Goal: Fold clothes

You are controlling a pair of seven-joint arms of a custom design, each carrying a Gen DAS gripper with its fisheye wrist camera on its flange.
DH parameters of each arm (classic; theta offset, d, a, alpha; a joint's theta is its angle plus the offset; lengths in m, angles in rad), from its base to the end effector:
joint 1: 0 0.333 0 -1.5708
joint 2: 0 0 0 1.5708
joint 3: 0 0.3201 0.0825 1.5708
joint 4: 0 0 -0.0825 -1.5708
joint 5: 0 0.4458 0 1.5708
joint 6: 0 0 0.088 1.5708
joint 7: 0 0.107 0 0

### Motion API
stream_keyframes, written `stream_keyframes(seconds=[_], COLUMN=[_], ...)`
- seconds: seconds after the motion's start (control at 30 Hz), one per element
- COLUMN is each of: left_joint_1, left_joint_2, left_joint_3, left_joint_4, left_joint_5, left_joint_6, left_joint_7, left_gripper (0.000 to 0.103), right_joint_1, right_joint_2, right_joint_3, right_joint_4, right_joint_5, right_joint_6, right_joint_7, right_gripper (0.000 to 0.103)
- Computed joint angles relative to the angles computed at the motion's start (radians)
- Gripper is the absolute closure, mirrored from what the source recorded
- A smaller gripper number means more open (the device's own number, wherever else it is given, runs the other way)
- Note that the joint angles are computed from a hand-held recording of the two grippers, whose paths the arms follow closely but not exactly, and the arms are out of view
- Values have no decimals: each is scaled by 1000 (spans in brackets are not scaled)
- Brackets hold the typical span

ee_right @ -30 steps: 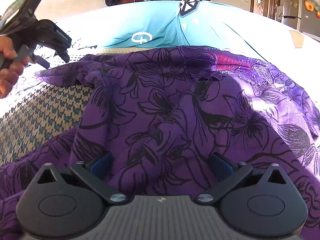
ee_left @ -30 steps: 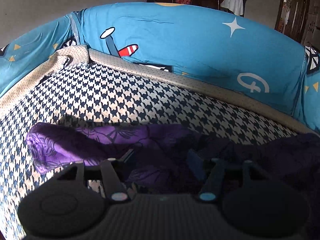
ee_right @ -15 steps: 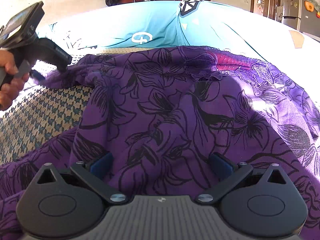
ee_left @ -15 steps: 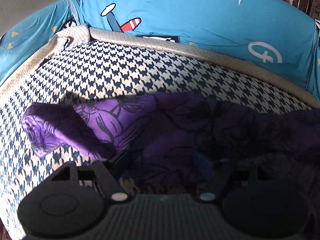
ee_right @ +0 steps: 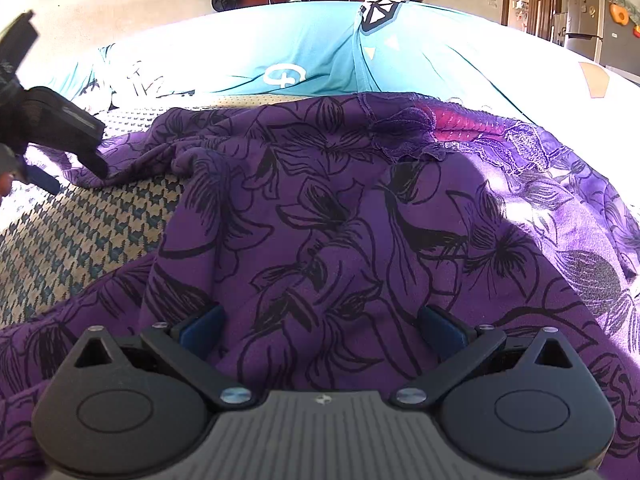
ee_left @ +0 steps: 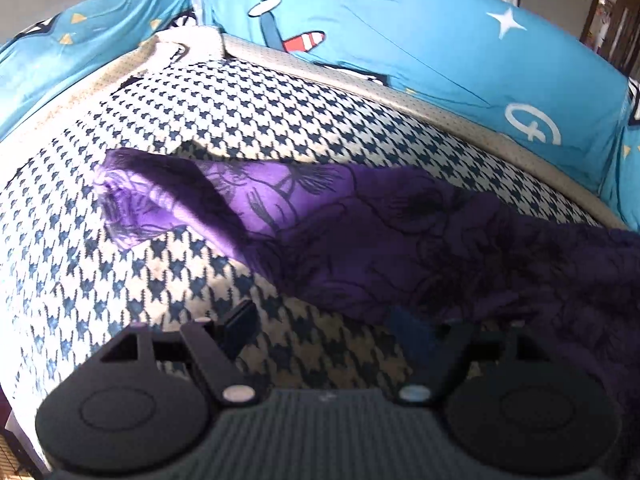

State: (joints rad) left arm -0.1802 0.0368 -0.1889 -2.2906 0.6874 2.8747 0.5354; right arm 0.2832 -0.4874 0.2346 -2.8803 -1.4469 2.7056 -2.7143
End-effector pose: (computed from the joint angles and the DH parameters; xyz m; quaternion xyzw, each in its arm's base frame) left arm 0.5439 -0.2487 0.3495 -0.6900 0.6553 -0.2407 0.1910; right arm 0.3221 0.2051 0.2809 -0.5794 0.7018 -0.3277 0.2539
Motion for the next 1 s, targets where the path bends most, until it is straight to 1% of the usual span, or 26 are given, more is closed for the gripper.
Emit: stream_keyframes(seconds=[0.07, 0.17, 0.2, 0.3, 0.5, 0.53, 0.57, 0.6, 0.67, 0.7, 0.73, 0.8, 0.83, 0.87, 0.93, 1.0], left_joint_1=[7, 13, 16, 24, 22, 23, 25, 25, 23, 21, 5, -38, -55, -66, -76, -76], left_joint_2=[2, 15, 23, 45, 92, 97, 102, 106, 112, 115, 112, 96, 87, 79, 72, 81], left_joint_3=[12, 24, 25, 28, 47, 51, 53, 54, 58, 60, 69, 77, 70, 57, 28, 5], left_joint_4=[12, 40, 50, 70, 122, 125, 128, 130, 133, 135, 140, 149, 151, 150, 143, 136], left_joint_5=[30, 96, 99, 68, 131, 145, 145, 154, 179, 191, 265, 505, 628, 722, 793, 759], left_joint_6=[-15, -66, -85, -106, -120, -113, -103, -94, -79, -71, -76, -100, -105, -107, -71, 14], left_joint_7=[-57, -162, -180, -194, -286, -302, -304, -307, -317, -322, -358, -446, -475, -480, -430, -294], left_gripper=[23, 20, 20, 19, 20, 27, 47, 57, 85, 89, 93, 94, 94, 94, 94, 94], right_joint_1=[1, 2, 2, 2, 4, 4, 5, 6, 7, 7, 8, 7, 7, 6, 6, 5], right_joint_2=[-1, 0, 1, 2, 4, 4, 3, 3, 2, 1, 1, 2, 3, 4, 5, 6], right_joint_3=[0, 1, 2, 2, 0, 0, 0, 0, 0, 0, 0, 0, -1, -1, -2, -3], right_joint_4=[-1, 0, 0, 1, 1, 0, 0, 0, -1, -2, -2, -1, 0, 0, 1, 2], right_joint_5=[0, 0, -2, -7, -16, -17, -16, -16, -15, -15, -15, -17, -18, -19, -21, -24], right_joint_6=[0, -3, -3, -5, -7, -7, -7, -8, -9, -9, -9, -9, -9, -9, -8, -7], right_joint_7=[0, 2, 4, 9, 18, 19, 19, 19, 19, 19, 19, 21, 21, 21, 20, 22], right_gripper=[0, 0, 0, 0, 0, 0, 0, 0, 0, 0, 0, 0, 0, 0, 0, 0])
